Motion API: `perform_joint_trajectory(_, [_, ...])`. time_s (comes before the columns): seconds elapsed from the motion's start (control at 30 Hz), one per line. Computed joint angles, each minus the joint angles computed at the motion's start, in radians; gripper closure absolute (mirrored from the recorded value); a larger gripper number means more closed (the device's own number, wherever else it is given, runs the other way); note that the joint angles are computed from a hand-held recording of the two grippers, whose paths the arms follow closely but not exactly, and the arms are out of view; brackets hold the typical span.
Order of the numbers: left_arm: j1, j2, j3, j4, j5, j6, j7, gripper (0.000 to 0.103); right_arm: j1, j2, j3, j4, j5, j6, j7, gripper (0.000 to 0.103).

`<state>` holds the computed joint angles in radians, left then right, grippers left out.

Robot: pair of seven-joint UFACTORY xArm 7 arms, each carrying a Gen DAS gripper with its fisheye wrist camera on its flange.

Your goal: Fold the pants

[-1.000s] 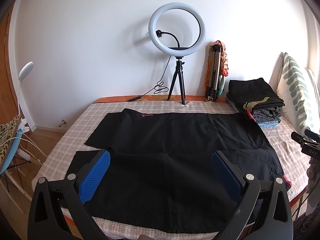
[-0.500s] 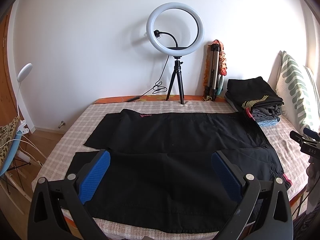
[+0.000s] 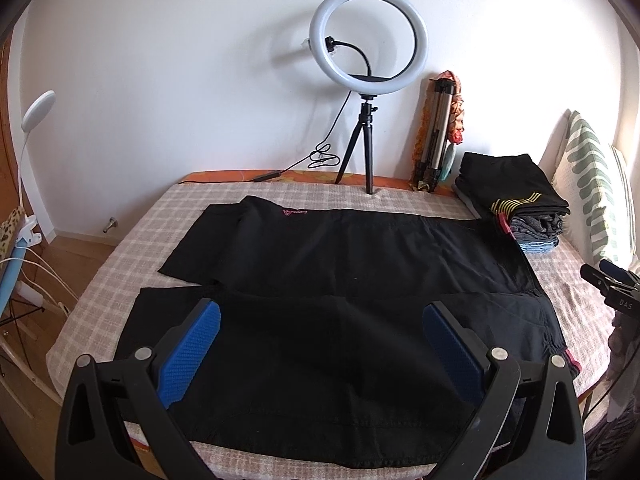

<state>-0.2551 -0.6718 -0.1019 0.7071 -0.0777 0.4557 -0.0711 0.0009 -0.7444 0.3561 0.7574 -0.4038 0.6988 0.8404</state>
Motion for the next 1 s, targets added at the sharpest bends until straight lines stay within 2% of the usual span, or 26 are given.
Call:
perform_joint_trajectory(0.17, [0.031, 0.058, 0.027, 0.055, 0.009, 0.023, 0.009, 0.001, 0.055, 0.102, -0.061, 0.061, 0.045, -0.044, -0.103, 0.0])
perform_joint_trajectory(0.27, [0.017, 0.108, 0.069, 0.107, -0.014, 0.053, 0.065, 0.001, 0.087, 0.186, -0.098, 0.118, 0.076, -0.081, -0.186, 0.0])
perform_joint_trajectory(0.37, [0.033, 0.173, 0.093, 0.17, -0.032, 0.092, 0.105, 0.002, 0.086, 0.28, -0.104, 0.196, 0.05, -0.096, -0.275, 0.0])
perform_joint_trajectory(0.43, [0.058, 0.224, 0.095, 0.216, -0.031, 0.111, 0.118, 0.002, 0.084, 0.356, -0.107, 0.267, 0.038, -0.076, -0.314, 0.0])
perform_joint_trajectory(0.63, [0.13, 0.39, 0.091, 0.372, -0.014, 0.163, 0.13, 0.003, 0.171, 0.593, -0.203, 0.516, 0.191, -0.022, -0.556, 0.0])
perform_joint_trajectory(0.73, [0.146, 0.473, 0.093, 0.456, -0.03, 0.202, 0.137, 0.003, 0.188, 0.732, -0.219, 0.659, 0.182, 0.02, -0.658, 0.001])
perform_joint_trajectory(0.83, [0.158, 0.552, 0.084, 0.539, -0.035, 0.24, 0.138, 0.003, 0.204, 0.881, -0.237, 0.819, 0.206, 0.093, -0.756, 0.013])
perform_joint_trajectory(1.0, [0.159, 0.674, 0.06, 0.662, -0.011, 0.273, 0.121, 0.003, 0.203, 1.138, -0.262, 1.11, 0.316, 0.217, -0.871, 0.019])
